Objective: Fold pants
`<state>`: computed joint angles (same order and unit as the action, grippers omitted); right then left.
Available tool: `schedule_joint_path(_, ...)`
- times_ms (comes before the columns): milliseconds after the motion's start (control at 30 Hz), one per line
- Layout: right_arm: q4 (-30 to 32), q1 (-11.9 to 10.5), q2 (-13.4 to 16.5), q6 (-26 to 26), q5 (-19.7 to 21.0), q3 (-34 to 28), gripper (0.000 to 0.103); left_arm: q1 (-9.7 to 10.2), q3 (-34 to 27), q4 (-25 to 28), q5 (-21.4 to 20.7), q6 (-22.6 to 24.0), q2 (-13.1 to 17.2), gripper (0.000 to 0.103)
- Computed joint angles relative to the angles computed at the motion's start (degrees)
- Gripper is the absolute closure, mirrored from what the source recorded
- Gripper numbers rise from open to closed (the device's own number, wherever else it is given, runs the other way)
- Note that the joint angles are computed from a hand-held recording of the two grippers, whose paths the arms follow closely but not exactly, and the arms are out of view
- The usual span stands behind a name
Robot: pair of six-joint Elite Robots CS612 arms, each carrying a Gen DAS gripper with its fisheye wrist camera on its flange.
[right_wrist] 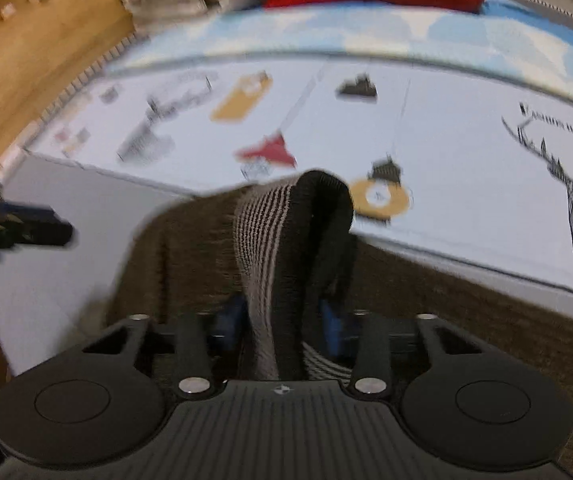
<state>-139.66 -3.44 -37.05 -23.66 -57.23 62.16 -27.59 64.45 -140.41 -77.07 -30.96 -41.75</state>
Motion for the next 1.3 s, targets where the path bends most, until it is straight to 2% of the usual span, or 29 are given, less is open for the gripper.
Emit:
schedule_joint_path(133, -7.9, -2.2, -2.4, 2.4, 8.3, 4.1, 0.073, -0.04, 0.8, -2.0, 0.8, -1.6, -0.4, 0.054)
schedule_joint_path(233, -13.9, -4.9, -3.8, 9.5, 14.0, 6.7, 0.074, -0.05, 1.4, -4.4, 0.9, -3.1, -0.8, 0.054)
schedule_joint_path(300, -19.4, -7.0, -4.6, 15.9, 14.9, 8.6, 0.075, -0.09, 1.3, -5.5, 0.3, -3.6, -0.7, 0.054)
schedule_joint_path(367, -22.3, -9.0, -5.5, 20.7, 13.9, 10.4, 0.075, -0.23, 0.6, -5.6, -0.6, -3.1, -0.4, 0.054)
schedule_joint_path(433, -21.2, -10.7, -6.6, 22.1, 10.1, 12.2, 0.076, -0.55, -0.4, -5.3, -1.3, -1.4, 0.2, 0.054)
schedule_joint_path(500, -15.5, -11.9, -7.7, 21.7, 4.9, 13.2, 0.078, -0.89, -1.7, -4.7, -2.8, 1.0, 1.0, 0.054)
schedule_joint_path(567, -8.4, -12.3, -8.2, 20.4, -1.8, 13.3, 0.093, -1.17, -3.2, -4.1, -5.6, 3.9, 2.0, 0.054)
schedule_joint_path(633, -4.5, -12.8, -8.0, 18.7, -3.3, 13.3, 0.092, -1.51, -4.7, -3.2, -8.0, 6.5, 2.9, 0.054)
schedule_joint_path(733, -3.3, -13.3, -7.8, 16.4, -1.1, 13.3, 0.084, -2.12, -6.6, -1.8, -12.1, 11.2, 4.2, 0.054)
schedule_joint_path(833, -4.6, -13.3, -7.7, 17.7, -1.8, 13.3, 0.056, -2.53, -7.4, -1.4, -16.9, 15.7, 4.9, 0.054)
schedule_joint_path(867, -4.8, -13.3, -7.6, 18.4, -2.0, 13.2, 0.051, -2.58, -7.7, -0.8, -19.8, 18.2, 5.2, 0.054)
schedule_joint_path(933, -3.4, -13.2, -7.1, 19.0, -2.3, 12.1, 0.048, -2.86, -8.4, 2.5, -24.0, 24.9, 5.6, 0.054)
schedule_joint_path(967, -2.6, -13.3, -6.8, 18.6, -2.4, 11.8, 0.047, -3.25, -9.1, 6.5, -24.7, 29.4, 5.9, 0.054)
schedule_joint_path(1000, -2.1, -12.9, -6.6, 18.4, -2.8, 11.4, 0.047, -3.86, -10.1, 12.4, -23.5, 34.3, 6.3, 0.054)
schedule_joint_path(1067, -0.7, -12.5, -6.2, 17.0, -3.5, 10.9, 0.037, -5.30, -10.1, 18.1, -17.5, 40.3, 6.6, 0.053)
schedule_joint_path(1100, 0.2, -12.4, -5.8, 16.2, -3.4, 10.3, 0.033, -5.43, -10.3, 18.6, -16.8, 40.3, 6.7, 0.053)
schedule_joint_path(1167, 1.4, -12.1, -5.4, 15.0, -3.1, 9.5, 0.030, -4.84, -11.0, 18.0, -19.0, 37.9, 6.9, 0.054)
schedule_joint_path(1233, 0.2, -11.7, -5.2, 14.9, -4.8, 9.2, 0.030, -4.62, -10.1, 13.0, -18.6, 35.4, 6.6, 0.054)
schedule_joint_path(1300, 1.2, -11.6, -4.9, 14.7, -5.0, 8.6, 0.030, -4.36, -9.8, 6.8, -17.7, 30.6, 6.8, 0.054)
